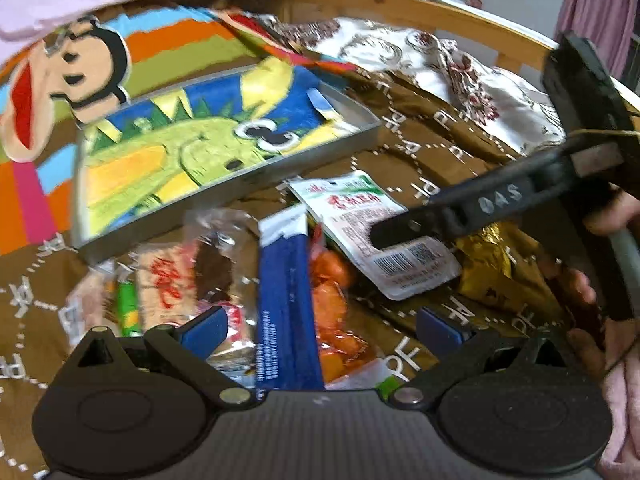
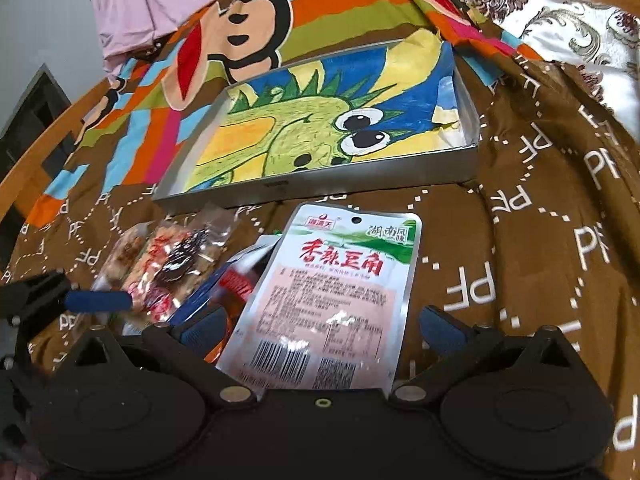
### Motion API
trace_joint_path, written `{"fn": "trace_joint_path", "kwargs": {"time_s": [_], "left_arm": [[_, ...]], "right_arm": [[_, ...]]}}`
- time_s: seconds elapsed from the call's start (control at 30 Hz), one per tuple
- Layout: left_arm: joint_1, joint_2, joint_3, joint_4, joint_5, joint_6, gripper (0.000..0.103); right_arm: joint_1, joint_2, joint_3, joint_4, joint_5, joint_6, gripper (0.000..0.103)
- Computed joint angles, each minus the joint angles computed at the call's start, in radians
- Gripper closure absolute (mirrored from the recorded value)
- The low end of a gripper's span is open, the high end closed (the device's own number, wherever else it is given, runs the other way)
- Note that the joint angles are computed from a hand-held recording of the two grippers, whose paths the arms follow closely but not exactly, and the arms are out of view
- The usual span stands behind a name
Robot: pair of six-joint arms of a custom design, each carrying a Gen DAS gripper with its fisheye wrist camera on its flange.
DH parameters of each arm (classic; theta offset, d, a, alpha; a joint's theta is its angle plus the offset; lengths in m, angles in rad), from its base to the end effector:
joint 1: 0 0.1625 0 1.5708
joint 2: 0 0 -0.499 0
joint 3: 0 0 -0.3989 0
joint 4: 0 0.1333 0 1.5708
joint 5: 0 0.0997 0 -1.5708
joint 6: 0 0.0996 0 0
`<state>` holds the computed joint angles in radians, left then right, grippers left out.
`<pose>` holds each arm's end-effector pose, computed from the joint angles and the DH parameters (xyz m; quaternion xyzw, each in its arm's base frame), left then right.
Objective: Organize snacks
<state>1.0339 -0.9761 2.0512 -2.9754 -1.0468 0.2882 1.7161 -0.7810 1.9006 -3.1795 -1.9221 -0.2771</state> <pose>-0.1452 -0.6020 0.1756 0.3431 0.8899 -0.1889 0.2339 0.1936 -0.6390 0.1191 0.1589 -0.9430 0.2267 0.1849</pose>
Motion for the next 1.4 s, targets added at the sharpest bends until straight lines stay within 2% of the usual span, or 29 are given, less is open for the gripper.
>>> {"fn": "trace_joint_path", "kwargs": {"time_s": [0.23,0.4,0.5,0.6,0.73,0.97,1.13,1.2,1.27,1.33,1.4], "left_arm": [[0.059,0.000,-0.070,0.118,-0.078,-0.142,0.001],[0.079,-0.007,-0.086,0.137,-0.125,-0.166,0.001],[0.079,-0.006,-0.089,0.149,-0.123,-0.171,0.004],[0.070,-0.007,-0.086,0.161,-0.103,-0.175,0.010],[0.071,-0.015,-0.093,0.211,-0.118,-0.225,0.020],[0.100,-0.010,-0.120,0.226,-0.166,-0.322,0.021],[0.106,-0.005,-0.124,0.227,-0.176,-0.336,0.021],[0.106,-0.004,-0.121,0.220,-0.170,-0.343,0.029],[0.102,-0.003,-0.120,0.223,-0.143,-0.356,0.050],[0.104,-0.003,-0.121,0.229,-0.129,-0.380,0.059],[0.112,-0.006,-0.123,0.230,-0.142,-0.409,0.061]], "right_arm": [[-0.007,0.017,-0.027,0.052,0.001,0.014,0.001],[-0.006,0.024,-0.037,0.065,-0.001,0.024,0.000],[-0.001,0.034,-0.048,0.064,-0.010,0.036,0.001],[0.006,0.042,-0.053,0.063,-0.029,0.037,0.000],[0.010,0.044,-0.051,0.058,-0.039,0.032,0.000],[0.013,0.057,-0.062,0.051,-0.048,0.076,0.000],[0.015,0.060,-0.078,0.073,-0.048,0.127,0.001],[0.018,0.065,-0.084,0.077,-0.059,0.130,0.000],[0.024,0.073,-0.088,0.074,-0.076,0.126,0.000],[0.025,0.077,-0.088,0.069,-0.081,0.134,0.000],[0.024,0.075,-0.091,0.077,-0.078,0.148,0.000]]}}
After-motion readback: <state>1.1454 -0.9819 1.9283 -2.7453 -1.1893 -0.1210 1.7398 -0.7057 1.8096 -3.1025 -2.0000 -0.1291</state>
